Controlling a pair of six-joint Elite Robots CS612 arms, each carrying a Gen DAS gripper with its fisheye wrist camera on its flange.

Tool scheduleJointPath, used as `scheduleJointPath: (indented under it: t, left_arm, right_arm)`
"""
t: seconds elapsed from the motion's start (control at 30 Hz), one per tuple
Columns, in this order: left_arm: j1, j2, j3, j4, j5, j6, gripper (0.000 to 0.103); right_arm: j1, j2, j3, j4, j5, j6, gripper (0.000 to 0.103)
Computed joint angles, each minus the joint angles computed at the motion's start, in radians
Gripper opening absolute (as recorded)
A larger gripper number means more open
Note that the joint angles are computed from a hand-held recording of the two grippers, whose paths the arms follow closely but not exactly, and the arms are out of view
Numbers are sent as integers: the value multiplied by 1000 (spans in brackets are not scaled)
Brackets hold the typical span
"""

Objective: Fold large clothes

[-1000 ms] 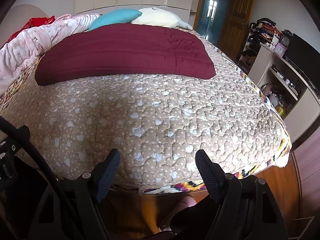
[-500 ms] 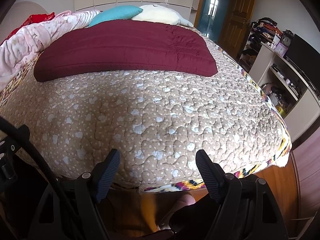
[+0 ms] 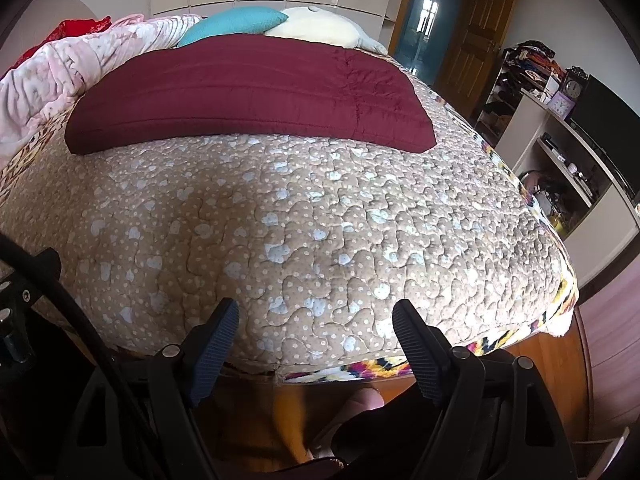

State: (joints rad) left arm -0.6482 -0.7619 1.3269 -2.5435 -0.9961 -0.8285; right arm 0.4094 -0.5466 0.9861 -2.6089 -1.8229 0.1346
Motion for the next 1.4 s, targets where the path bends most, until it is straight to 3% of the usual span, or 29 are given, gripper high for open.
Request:
scheduleJointPath:
  t: [0.93, 1.4]
  left_arm:
    - [6, 9, -14, 35, -34, -4, 97]
    - [0, 9, -13, 29, -16, 9, 97]
  right_arm:
    - [-1, 3, -1, 2, 9, 10, 83]
    - [-4, -1, 11, -24, 7, 24, 83]
